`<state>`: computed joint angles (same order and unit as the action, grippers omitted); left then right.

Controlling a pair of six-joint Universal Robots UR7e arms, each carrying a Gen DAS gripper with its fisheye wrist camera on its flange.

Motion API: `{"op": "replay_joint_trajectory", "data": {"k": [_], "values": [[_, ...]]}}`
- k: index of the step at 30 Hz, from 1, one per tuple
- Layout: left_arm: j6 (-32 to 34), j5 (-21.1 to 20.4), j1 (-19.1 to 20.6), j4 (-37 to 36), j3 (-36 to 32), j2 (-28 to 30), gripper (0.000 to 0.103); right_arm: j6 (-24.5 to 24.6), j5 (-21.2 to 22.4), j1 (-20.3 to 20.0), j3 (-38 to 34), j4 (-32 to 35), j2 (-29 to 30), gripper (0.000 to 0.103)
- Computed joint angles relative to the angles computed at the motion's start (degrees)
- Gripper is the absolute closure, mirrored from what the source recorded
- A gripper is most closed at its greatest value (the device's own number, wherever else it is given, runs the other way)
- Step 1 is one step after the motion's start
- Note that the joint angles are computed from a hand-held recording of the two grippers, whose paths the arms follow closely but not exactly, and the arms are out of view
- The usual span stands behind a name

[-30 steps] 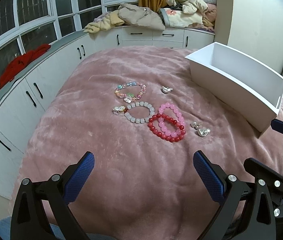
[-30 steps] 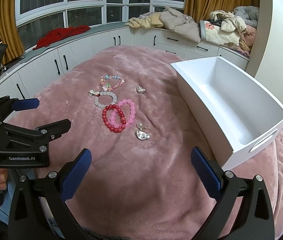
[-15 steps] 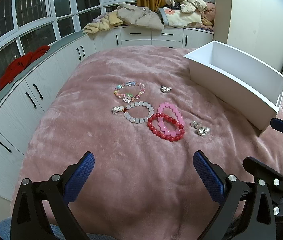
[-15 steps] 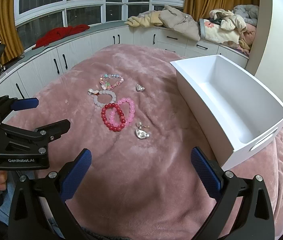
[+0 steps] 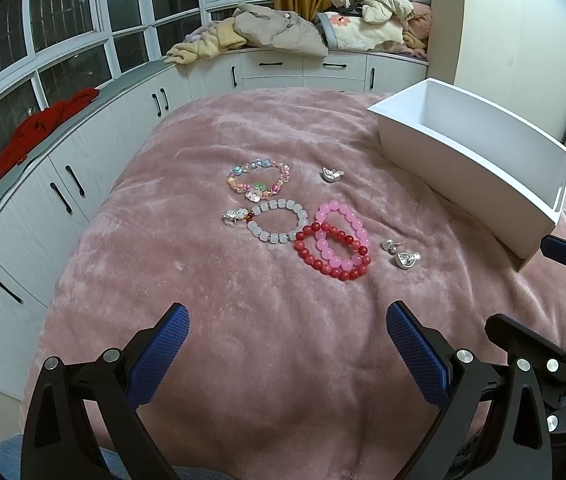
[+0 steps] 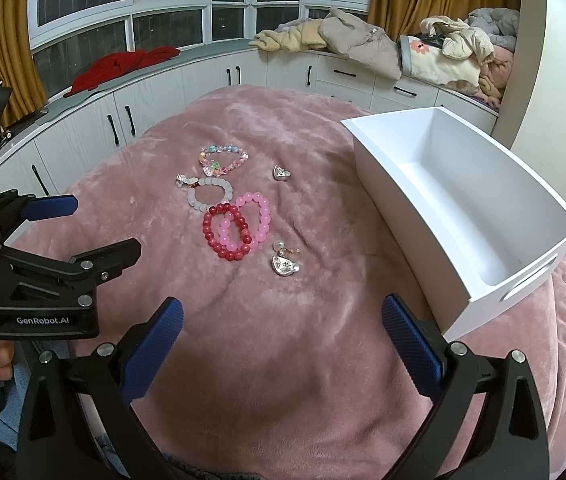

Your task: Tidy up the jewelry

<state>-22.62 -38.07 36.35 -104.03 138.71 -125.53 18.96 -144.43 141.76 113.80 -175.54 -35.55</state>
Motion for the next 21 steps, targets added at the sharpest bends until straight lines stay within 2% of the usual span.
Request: {"op": "replay_joint_trajectory", "data": {"k": [21], "values": [[-0.24, -0.19, 0.07, 0.19, -0.15, -0.06, 0.003, 0.25, 0.05, 0.04, -0.18, 0.43, 0.01, 0.005]]}}
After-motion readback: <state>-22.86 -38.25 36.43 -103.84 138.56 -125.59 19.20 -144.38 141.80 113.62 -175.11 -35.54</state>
